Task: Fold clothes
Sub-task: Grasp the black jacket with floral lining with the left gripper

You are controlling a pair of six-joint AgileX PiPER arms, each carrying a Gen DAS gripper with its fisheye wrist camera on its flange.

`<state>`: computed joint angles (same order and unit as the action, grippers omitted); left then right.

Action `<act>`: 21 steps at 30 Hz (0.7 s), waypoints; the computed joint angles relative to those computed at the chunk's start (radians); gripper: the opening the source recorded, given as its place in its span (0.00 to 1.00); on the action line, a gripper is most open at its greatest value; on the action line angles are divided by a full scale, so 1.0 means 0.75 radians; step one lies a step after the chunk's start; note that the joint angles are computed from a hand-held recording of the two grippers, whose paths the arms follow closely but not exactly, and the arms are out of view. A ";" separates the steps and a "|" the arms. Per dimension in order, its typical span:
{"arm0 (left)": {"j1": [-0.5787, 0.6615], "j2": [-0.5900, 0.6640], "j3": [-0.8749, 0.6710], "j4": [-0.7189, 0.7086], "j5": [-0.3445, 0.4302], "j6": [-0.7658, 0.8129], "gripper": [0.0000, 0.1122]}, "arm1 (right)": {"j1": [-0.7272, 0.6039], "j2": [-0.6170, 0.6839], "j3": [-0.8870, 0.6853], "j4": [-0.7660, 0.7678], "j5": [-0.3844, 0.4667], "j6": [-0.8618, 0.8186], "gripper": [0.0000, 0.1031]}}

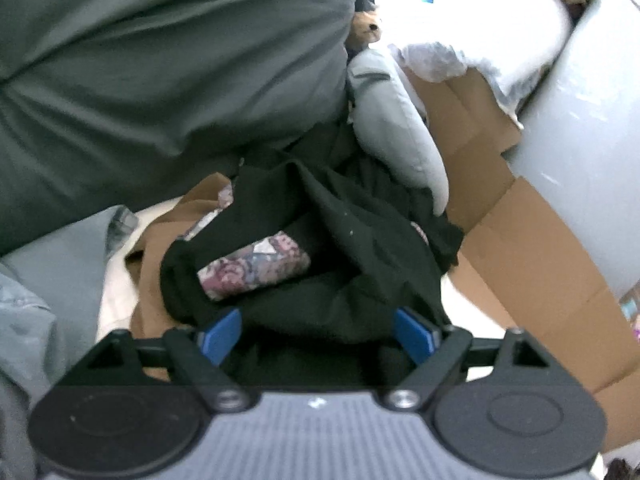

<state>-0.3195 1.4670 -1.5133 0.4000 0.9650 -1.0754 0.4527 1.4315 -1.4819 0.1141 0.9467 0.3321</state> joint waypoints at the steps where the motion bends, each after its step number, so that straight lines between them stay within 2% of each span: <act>1: -0.007 0.001 0.015 0.024 -0.026 -0.017 0.77 | 0.003 0.008 0.002 0.005 -0.004 -0.006 0.97; 5: -0.009 0.033 0.045 0.060 -0.075 -0.033 0.75 | 0.009 0.060 -0.004 0.049 -0.021 -0.032 0.97; 6: -0.011 0.028 0.068 0.085 -0.098 -0.060 0.59 | 0.012 0.079 -0.015 0.061 -0.025 -0.051 0.97; 7: -0.013 0.024 0.091 0.111 -0.120 -0.089 0.36 | 0.016 0.098 -0.027 0.072 -0.029 -0.069 0.97; 9: 0.007 0.022 0.105 0.088 -0.141 -0.079 0.18 | 0.020 0.128 -0.045 0.094 -0.046 -0.104 0.94; 10: 0.015 0.013 0.120 0.075 -0.166 -0.069 0.13 | 0.017 0.148 -0.065 0.113 -0.037 -0.116 0.91; 11: 0.013 0.001 0.133 0.078 -0.185 -0.068 0.11 | 0.014 0.169 -0.086 0.131 -0.028 -0.128 0.87; 13: -0.003 -0.015 0.136 0.094 -0.182 -0.065 0.07 | 0.012 0.206 -0.128 0.154 -0.007 -0.135 0.85; 21: -0.092 -0.089 0.133 0.019 -0.162 -0.003 0.04 | 0.051 0.252 -0.276 0.107 0.040 -0.090 0.85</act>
<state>-0.3886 1.4006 -1.4133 0.4144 0.8438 -1.0775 0.4910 1.6204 -1.6892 0.1947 0.9764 0.2648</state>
